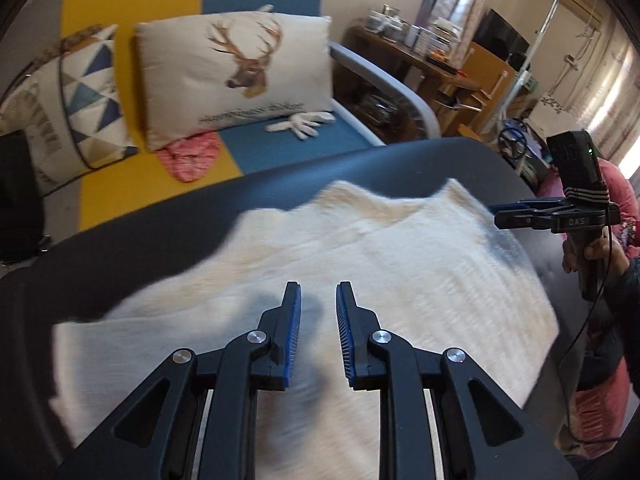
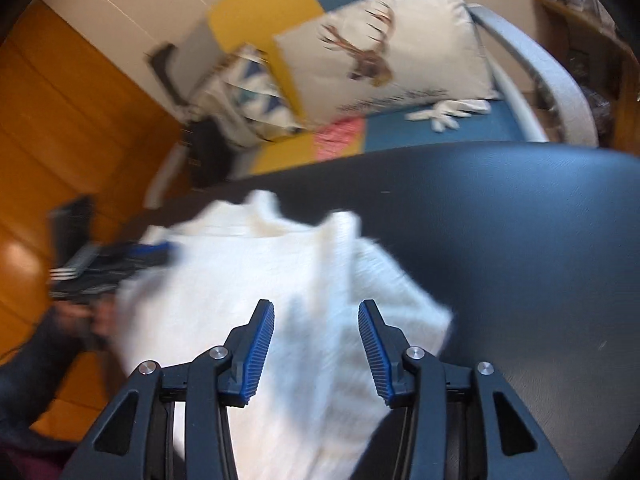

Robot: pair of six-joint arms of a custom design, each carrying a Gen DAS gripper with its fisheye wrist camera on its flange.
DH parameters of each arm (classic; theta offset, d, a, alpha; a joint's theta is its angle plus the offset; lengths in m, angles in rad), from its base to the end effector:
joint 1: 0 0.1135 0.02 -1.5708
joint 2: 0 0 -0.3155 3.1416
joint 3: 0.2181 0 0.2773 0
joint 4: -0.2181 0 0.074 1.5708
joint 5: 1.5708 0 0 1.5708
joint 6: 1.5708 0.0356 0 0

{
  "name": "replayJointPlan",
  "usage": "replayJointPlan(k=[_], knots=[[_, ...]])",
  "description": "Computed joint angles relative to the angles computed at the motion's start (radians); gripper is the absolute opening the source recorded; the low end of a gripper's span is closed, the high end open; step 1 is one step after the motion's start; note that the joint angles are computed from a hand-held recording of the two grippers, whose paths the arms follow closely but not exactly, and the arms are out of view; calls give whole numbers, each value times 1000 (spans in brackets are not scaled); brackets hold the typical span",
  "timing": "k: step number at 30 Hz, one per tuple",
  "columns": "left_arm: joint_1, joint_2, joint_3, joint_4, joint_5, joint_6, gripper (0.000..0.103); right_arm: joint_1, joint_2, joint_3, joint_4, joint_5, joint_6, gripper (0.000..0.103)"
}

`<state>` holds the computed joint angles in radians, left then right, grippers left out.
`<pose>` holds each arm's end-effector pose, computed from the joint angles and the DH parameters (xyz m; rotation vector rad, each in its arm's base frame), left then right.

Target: Fold clothes

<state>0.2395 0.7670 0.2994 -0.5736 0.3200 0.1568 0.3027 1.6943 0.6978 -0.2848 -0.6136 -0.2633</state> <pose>0.1154 0.0166 0.1710 0.0061 2.5526 -0.2674 0.2666 0.1047 0.1331 -0.8861 2.5942 0.8752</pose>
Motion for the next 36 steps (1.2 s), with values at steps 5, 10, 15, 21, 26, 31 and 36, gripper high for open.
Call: replayJointPlan(k=[5, 10, 15, 21, 26, 31, 36], knots=[[193, 96, 22, -9, 66, 241, 27, 64, 49, 12, 17, 54, 54, 46], [49, 208, 38, 80, 53, 205, 33, 72, 54, 10, 22, 63, 74, 46], [-108, 375, 82, 97, 2, 238, 34, 82, 15, 3, 7, 94, 63, 46], [-94, 444, 95, 127, -29, 251, 56, 129, -160, -71, 84, 172, 65, 46], [-75, 406, 41, 182, -10, 219, 51, 307, -171, -73, 93, 236, 83, 46], [-85, 276, -11, 193, -31, 180, 7, 480, -21, 1, 115, 416, 134, 46], [-100, 116, -66, 205, -46, 110, 5, 549, -4, -26, 178, 488, 100, 28]])
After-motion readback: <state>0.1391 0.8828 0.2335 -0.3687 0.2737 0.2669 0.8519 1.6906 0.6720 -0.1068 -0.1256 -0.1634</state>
